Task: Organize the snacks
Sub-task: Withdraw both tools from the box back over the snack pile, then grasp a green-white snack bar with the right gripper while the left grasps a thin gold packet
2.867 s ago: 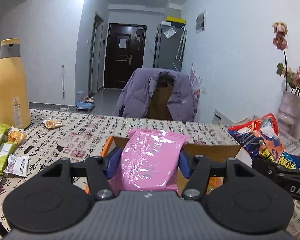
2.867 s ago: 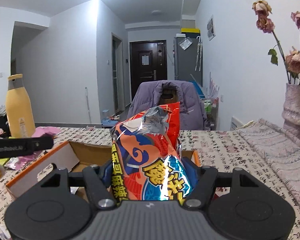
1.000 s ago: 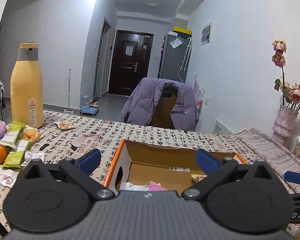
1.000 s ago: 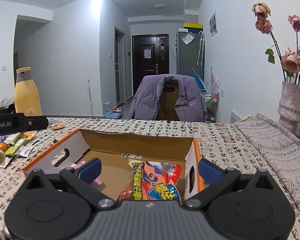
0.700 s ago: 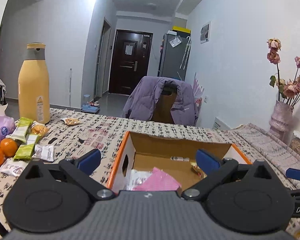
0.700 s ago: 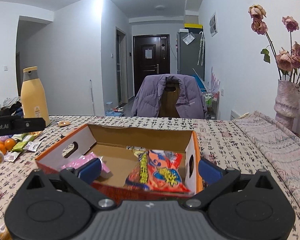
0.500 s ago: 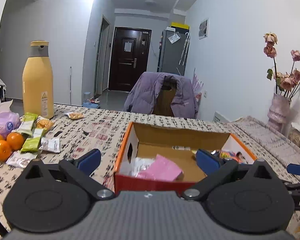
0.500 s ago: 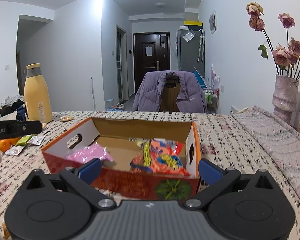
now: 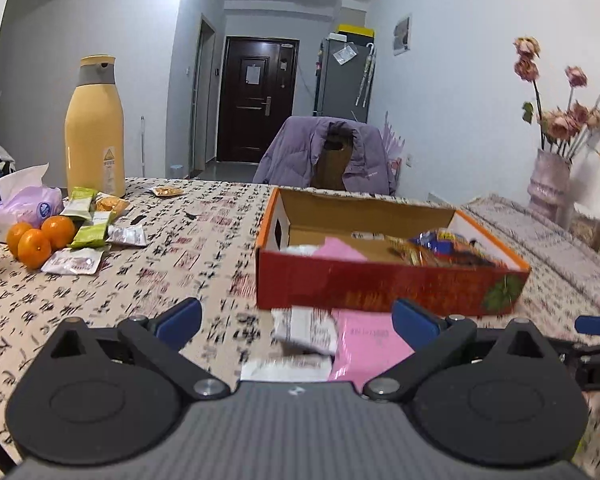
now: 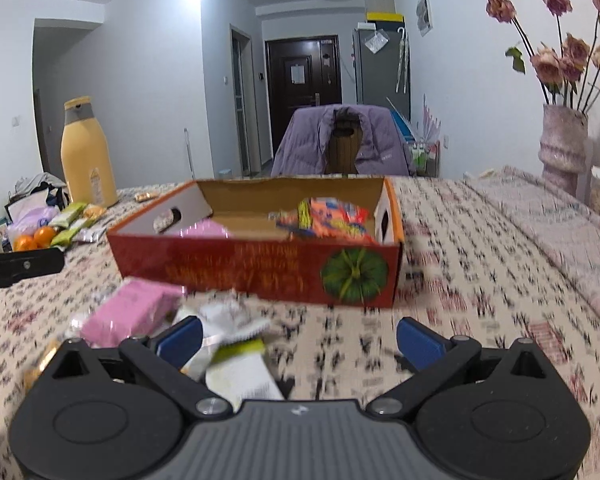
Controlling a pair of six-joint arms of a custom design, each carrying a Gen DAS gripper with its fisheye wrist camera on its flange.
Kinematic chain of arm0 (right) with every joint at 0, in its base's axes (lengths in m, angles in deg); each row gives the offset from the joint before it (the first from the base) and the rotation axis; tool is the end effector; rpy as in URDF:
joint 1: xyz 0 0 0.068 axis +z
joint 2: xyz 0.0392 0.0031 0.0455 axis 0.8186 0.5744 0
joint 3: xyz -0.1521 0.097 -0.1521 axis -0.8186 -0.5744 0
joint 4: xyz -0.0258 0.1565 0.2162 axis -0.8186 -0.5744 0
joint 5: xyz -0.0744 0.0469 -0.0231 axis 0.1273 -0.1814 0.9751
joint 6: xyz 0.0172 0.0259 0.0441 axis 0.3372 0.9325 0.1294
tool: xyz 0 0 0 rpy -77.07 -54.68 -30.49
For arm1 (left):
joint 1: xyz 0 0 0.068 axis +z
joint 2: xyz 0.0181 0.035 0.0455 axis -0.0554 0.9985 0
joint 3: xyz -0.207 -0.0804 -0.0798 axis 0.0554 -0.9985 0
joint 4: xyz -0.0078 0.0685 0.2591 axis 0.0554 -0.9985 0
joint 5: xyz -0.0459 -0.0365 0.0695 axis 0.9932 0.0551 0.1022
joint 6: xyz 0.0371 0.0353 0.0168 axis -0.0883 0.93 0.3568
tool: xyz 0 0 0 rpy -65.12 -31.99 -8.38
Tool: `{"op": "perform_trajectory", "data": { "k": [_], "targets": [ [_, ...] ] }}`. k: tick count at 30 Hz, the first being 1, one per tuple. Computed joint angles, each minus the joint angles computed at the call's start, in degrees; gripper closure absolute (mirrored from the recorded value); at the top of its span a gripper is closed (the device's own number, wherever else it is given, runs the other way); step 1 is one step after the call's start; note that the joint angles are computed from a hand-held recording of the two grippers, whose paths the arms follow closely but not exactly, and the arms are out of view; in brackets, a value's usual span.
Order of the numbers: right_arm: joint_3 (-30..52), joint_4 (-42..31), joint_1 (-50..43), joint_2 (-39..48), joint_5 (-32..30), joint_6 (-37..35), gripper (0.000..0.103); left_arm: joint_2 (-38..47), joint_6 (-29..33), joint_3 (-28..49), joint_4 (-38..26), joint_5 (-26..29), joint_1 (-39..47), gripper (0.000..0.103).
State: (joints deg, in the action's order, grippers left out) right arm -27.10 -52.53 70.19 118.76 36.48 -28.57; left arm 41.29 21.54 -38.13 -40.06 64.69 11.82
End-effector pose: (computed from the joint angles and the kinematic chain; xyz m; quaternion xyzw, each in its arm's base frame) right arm 0.2855 0.0890 0.1783 -0.2215 0.8352 0.1799 0.4702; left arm 0.1567 0.0448 0.2005 -0.1777 0.8174 0.0707 0.5434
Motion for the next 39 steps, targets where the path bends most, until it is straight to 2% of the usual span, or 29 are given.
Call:
{"op": "perform_trajectory", "data": {
  "k": [7,14,19,21,22,24,30,32,33,34,39],
  "targets": [
    [-4.7,-1.6,-1.3,-4.0,-1.0,-1.9,0.0,-13.3,-0.1,-4.5,-10.5,1.5,0.1,0.0],
    [-5.3,-2.0,-0.5,-3.0,-0.6,-2.9,0.0,-17.6,-1.0,-5.5,-15.0,0.0,-1.4,0.0],
    [-3.0,-2.5,2.3,0.7,2.1,-3.3,0.001,-18.6,-0.8,-5.3,-16.9,-0.4,-1.2,0.0],
    [-1.7,-2.4,3.1,2.8,2.5,-3.5,0.006,-19.3,-0.7,-5.3,-17.7,-0.1,-0.7,0.0],
    [-0.8,-2.6,3.6,4.0,3.0,-3.5,0.013,-19.4,-0.6,-5.2,-17.9,-0.2,-0.6,0.0],
    [-0.6,-1.6,4.5,4.9,4.5,-3.8,0.017,-19.5,-0.4,-5.1,-18.4,-0.1,-0.3,0.0],
    [-0.2,-2.4,4.3,4.7,2.0,-5.4,0.037,-19.8,-0.4,-4.8,-19.4,0.0,-0.1,0.0],
    [0.1,-3.5,3.9,4.4,0.8,-6.6,0.058,-19.8,-0.5,-4.6,-19.3,0.0,-0.2,0.0],
    [0.4,-4.3,3.8,4.2,-0.2,-8.1,0.063,-19.7,-0.5,-4.5,-19.3,0.1,-0.1,0.0],
    [0.6,-5.0,3.9,3.9,-0.2,-9.1,0.067,-19.5,-0.6,-4.4,-19.2,0.0,-0.4,0.0],
    [-0.9,-3.8,4.0,2.2,1.1,-8.6,0.069,-20.4,-0.7,-4.5,-20.0,0.3,-0.1,0.0]
  ]
}}
